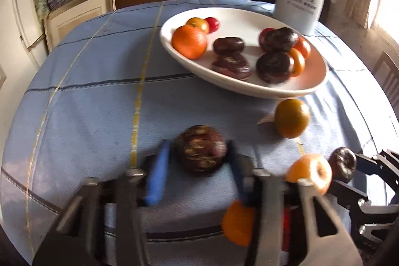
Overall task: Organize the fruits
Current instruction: 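Grasp the dark plum with the right tool while the left tool grasps another dark plum, then carry both dark plums over the plate and open both tools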
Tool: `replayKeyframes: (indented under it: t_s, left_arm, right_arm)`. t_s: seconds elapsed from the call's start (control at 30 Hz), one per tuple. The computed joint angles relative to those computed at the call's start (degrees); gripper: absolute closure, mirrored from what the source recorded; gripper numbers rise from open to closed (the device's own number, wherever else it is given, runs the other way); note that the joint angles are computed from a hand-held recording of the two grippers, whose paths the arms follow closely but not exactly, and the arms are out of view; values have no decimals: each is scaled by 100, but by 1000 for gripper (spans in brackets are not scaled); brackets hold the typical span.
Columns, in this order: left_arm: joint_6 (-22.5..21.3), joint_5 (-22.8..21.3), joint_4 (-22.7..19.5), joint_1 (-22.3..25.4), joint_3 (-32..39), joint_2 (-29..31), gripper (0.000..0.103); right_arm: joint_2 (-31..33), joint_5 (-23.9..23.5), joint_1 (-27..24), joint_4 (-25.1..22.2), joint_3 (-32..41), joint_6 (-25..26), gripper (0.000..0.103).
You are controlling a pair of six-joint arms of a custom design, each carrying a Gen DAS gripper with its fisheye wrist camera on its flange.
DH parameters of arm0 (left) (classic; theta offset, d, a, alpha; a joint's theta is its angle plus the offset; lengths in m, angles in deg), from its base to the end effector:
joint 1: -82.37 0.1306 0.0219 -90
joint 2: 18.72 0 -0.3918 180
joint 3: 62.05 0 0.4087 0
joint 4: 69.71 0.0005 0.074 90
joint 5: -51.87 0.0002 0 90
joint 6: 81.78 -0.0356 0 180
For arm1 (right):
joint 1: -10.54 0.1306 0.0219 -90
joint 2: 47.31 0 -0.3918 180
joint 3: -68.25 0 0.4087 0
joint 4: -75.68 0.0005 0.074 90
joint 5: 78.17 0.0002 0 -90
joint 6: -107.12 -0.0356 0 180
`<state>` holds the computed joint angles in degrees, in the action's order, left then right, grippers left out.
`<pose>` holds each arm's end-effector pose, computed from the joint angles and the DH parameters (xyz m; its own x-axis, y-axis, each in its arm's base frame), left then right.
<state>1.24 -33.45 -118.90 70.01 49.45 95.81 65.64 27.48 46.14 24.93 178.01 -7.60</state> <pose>0.6436 -0.1445 0.3788 -0.7345 0.2849 -0.6159 0.3540 0.9352 0.0104 0.5314 0.3680 0.3810 -0.7775 -0.0614 -0.6259 -0.1170 0.9920 0.0481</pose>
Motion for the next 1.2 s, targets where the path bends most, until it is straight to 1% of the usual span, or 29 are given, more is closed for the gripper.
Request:
replayKeyframes:
  t_s: [0.03,0.13,0.23,0.37,0.47,0.57,0.67,0.73,0.83,0.87,0.9,0.93,1.03,1.07,1.1,1.13,1.17,1.2]
  left_arm:
    - [-17,-25,27,-11,-29,-17,62]
    - [28,98,22,18,-92,-69,62]
    - [100,-12,148,46,-202,-175,62]
    - [241,-85,450,104,-374,-396,63]
    - [332,-167,537,117,-288,-453,62]
    - [396,-88,327,117,222,-258,62]
    - [383,-202,163,42,767,22,62]
    - [361,-264,-40,-40,1334,359,62]
    - [373,-288,-385,-161,2276,957,62]
    - [371,-284,-472,-188,2510,1115,62]
    - [369,-278,-662,-238,2983,1426,62]
    - [358,-279,-775,-263,3262,1617,62]
    - [282,-396,-1203,-381,4406,2378,62]
    - [273,-421,-1231,-401,4549,2487,58]
    - [294,-400,-1266,-417,4720,2615,51]
    - [333,-325,-1234,-417,4721,2641,47]
    - [359,-225,-1223,-411,4676,2646,40]
    - [326,-203,-1224,-412,4606,2620,37]
  right_arm:
    - [-11,-22,-9,21,-13,-7,60]
    - [-55,-87,-28,90,-72,-38,60]
    - [-127,-123,-60,205,-155,-101,60]
    - [-335,-42,-113,517,-373,-223,60]
    - [-541,-71,-205,844,-545,-359,60]
    - [-584,-152,-366,974,-427,-445,60]
    - [-363,-16,-550,808,91,-353,60]
    - [-152,-45,-678,691,472,-300,60]
    - [297,-97,-866,507,1170,-274,60]
    - [522,-152,-939,389,1495,-270,60]
    - [707,-175,-984,284,1756,-286,60]
    - [884,-204,-1035,183,2000,-289,60]
    - [1522,-269,-1162,-242,2898,-231,60]
    - [1754,-295,-1208,-385,3216,-220,60]
    - [1847,-329,-1233,-438,3336,-233,60]
    - [1928,-395,-1266,-466,3415,-271,60]
    - [1954,-481,-1300,-398,3392,-309,55]
    - [1919,-521,-1324,-284,3278,-355,51]
